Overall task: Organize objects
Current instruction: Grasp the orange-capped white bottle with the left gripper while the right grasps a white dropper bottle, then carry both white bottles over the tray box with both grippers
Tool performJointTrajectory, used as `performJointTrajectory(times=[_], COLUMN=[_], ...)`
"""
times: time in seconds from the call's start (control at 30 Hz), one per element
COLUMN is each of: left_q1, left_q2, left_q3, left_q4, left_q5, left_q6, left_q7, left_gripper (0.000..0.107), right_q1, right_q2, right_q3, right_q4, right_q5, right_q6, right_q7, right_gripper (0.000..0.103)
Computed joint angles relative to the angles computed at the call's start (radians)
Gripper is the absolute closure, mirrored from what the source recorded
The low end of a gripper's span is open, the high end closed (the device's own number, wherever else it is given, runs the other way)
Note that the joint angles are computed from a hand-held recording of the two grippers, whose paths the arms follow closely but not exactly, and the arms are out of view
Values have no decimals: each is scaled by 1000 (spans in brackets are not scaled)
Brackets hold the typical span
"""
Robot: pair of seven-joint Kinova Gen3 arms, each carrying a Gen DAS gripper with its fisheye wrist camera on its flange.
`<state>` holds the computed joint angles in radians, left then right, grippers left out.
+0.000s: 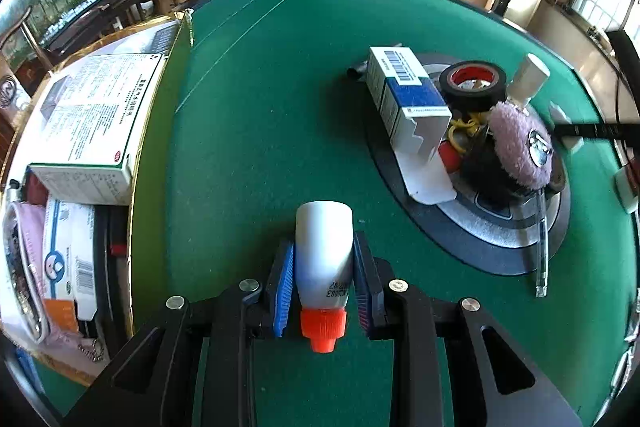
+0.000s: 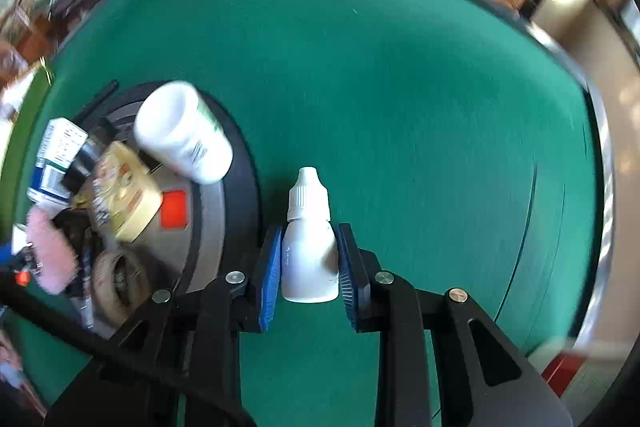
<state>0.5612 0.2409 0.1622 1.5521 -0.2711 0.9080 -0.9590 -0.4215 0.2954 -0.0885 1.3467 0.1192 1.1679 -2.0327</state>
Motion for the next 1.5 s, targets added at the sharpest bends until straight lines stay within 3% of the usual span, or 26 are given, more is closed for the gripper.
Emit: performJointTrajectory(times=[0.33,0.43,0.63,0.83,1.03,1.5], left_q1=[-63,-72,-79,-90,-117,-257], left_q2=[-49,-76,-172,-271,-360,-507], left_q3=[19,28,52,99,97,35], left_q4=[48,73,180,261,301,313], left_q5=[118,142,176,171,177,232], left_q6=[-21,-13,-32,-23,-5,-24], left_q7=[-102,-134,-169,-185,-244,-452], left_gripper=[85,85,85,85,85,85], right_q1=[-34,-52,-108,-216,-346,-530], right_q2=[-314,-369,-370,-272,-199,-31], right_q3=[-96,-139,-210,-263,-245,-169], right_q4=[342,400,437,383,286,1], right_q5=[-120,-148,-159,-90,29,172], right_q6=[-190,-232,-301,-336,-300,-200], right_q7=[-247,-290,-385,-535,-636,-665], right_gripper=[79,79,79,79,79,79])
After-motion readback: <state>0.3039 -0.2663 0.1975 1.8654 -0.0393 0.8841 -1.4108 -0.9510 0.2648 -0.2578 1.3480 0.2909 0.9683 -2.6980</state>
